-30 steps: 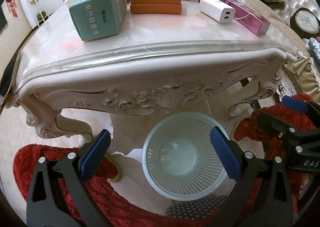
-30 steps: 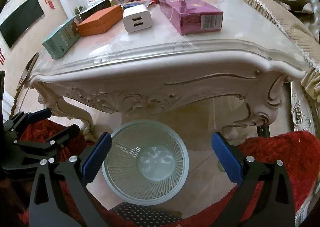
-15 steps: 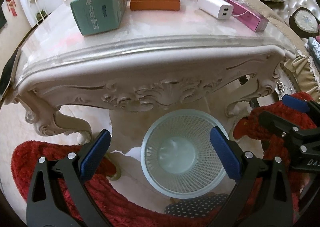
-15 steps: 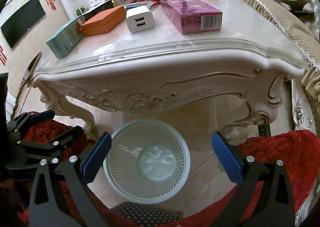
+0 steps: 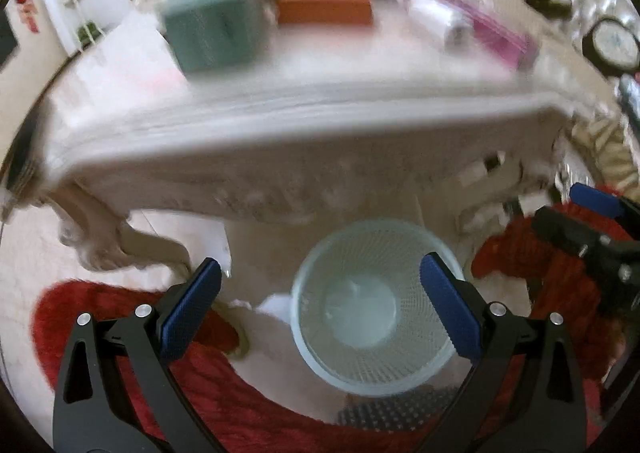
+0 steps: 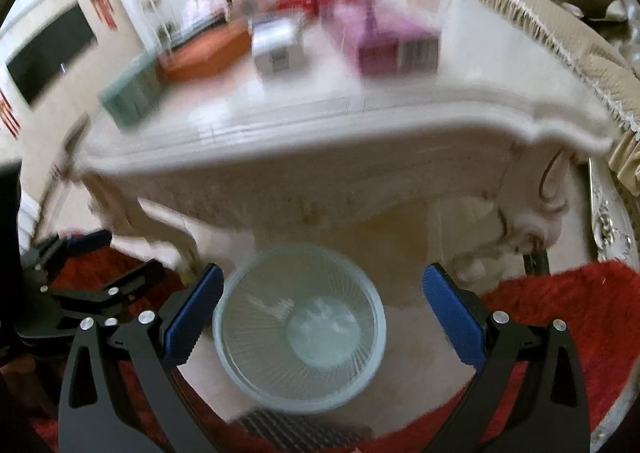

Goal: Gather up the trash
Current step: 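Grasp the pink BB cream box with the right gripper while the left grasps the teal box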

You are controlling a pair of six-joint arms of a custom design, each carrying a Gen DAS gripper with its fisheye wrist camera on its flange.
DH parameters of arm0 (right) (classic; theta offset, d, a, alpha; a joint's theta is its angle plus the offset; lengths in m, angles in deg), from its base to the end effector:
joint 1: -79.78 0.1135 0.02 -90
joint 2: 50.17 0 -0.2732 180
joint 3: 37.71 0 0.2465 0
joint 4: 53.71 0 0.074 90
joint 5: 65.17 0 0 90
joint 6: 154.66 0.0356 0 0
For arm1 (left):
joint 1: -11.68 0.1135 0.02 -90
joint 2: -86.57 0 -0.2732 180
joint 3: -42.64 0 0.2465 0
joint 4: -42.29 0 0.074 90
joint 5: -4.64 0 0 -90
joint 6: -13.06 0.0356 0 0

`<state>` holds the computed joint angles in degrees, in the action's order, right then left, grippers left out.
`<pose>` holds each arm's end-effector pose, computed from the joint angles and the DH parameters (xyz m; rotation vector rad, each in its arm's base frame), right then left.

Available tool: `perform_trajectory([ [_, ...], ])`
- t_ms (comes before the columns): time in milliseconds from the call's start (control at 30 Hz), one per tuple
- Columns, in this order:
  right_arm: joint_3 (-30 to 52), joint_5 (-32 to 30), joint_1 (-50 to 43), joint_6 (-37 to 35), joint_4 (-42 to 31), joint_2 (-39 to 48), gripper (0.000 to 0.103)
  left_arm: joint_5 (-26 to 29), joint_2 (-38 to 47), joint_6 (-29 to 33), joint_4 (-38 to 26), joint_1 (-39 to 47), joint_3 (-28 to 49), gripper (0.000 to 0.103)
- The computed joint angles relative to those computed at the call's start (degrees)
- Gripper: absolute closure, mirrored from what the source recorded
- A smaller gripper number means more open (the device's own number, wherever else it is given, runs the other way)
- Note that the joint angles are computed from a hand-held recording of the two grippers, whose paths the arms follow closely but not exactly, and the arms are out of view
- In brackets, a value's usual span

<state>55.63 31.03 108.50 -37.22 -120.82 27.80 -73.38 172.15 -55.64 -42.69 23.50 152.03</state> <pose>0.2373 0.1256 0.3601 0.0189 2.4888 0.2874 0.2726 0.0495 0.3901 0.2848 2.5863 -0.0710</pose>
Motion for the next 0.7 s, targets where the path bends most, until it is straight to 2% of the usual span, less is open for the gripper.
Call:
perform_trajectory([
  [67,1.7,-1.0,-2.5,-2.6,1.9,-0.6,0.007,2.2,1.4,-0.9,0.8,2.5,5.6,0.006],
  [133,5.2,-1.4,-5.6,-8.1,3.6,1.1,0.007,3.9,3.9,-2.5,3.0,4.0,10.6,0.006],
  [267,16.0,-1.7,-11.4,-17.7,4.2,10.0,0.007,1.2,10.4,-5.5,7.4,2.5,19.3,0.006],
  [333,21.7,-4.9,-14.2,-20.1,3.2,15.1,0.007,-1.3,14.2,-6.1,8.4,0.8,23.6,0.006],
  [400,27.5,-9.7,-16.6,-21.8,1.0,20.4,0.007,-2.7,17.8,-6.3,7.7,-0.5,27.8,0.006],
  [467,32.5,-11.5,-17.5,-23.1,-1.7,24.6,0.007,-3.2,20.5,-6.5,6.2,-1.2,31.3,0.006],
  [600,38.3,-11.2,-17.2,-26.3,-5.2,29.0,0.007,-4.8,26.5,-6.9,2.8,-2.3,38.6,0.006],
  [700,41.6,-9.7,-16.5,-28.1,-6.7,31.5,0.008,-5.8,28.0,-7.2,2.5,-2.5,39.5,0.006],
])
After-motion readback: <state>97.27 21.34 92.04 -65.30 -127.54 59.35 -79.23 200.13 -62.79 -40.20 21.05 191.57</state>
